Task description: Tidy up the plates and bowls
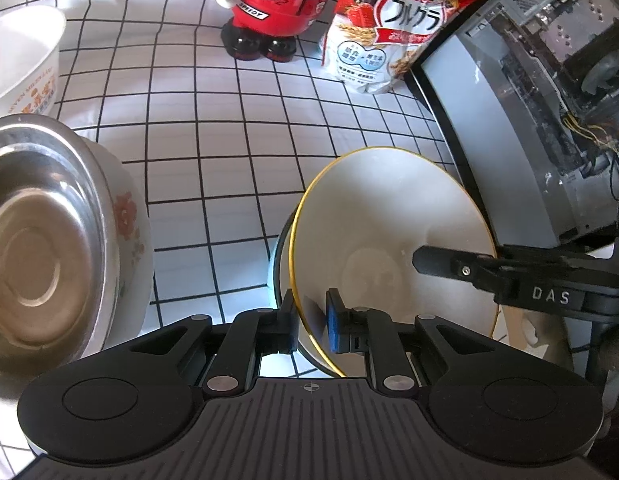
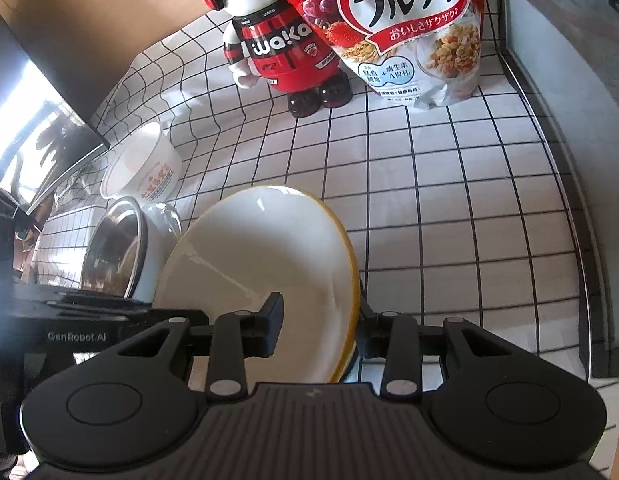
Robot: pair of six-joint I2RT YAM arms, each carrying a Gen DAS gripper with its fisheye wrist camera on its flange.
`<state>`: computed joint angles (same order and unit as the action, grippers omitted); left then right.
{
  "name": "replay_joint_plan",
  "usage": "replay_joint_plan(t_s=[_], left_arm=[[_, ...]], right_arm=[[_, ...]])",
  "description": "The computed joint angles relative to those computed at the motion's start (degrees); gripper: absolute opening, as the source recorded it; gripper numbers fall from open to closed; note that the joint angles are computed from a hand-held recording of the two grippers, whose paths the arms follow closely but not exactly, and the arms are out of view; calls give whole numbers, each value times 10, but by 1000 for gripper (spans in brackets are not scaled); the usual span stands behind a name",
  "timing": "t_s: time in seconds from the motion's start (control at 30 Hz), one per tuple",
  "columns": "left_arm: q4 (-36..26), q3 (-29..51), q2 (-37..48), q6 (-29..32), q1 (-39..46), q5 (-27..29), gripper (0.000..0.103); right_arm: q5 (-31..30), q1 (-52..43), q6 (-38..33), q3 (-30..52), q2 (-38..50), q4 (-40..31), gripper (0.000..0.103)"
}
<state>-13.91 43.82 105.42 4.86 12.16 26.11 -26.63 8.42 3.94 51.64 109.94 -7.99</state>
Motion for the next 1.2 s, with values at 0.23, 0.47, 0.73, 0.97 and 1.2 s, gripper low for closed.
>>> replay_joint_plan(t_s=[0.23, 0.47, 0.73, 0.97, 1.2], left_arm=[[-4, 4, -11, -1, 6, -7, 17], [-2, -4, -8, 14, 6, -24, 15], [-4, 0, -5, 11, 10, -21, 15], [-4, 2, -3, 8, 11, -18, 15], [-3, 1, -4, 8, 13, -14, 15]], right_arm=[[15, 18, -9, 33, 25, -25, 39], [13, 27, -14, 33, 32, -32, 45], [13, 23, -19, 33, 21, -43, 45], [0, 9, -25, 26, 7, -51, 45], [3, 6, -34, 30, -3, -68, 45]])
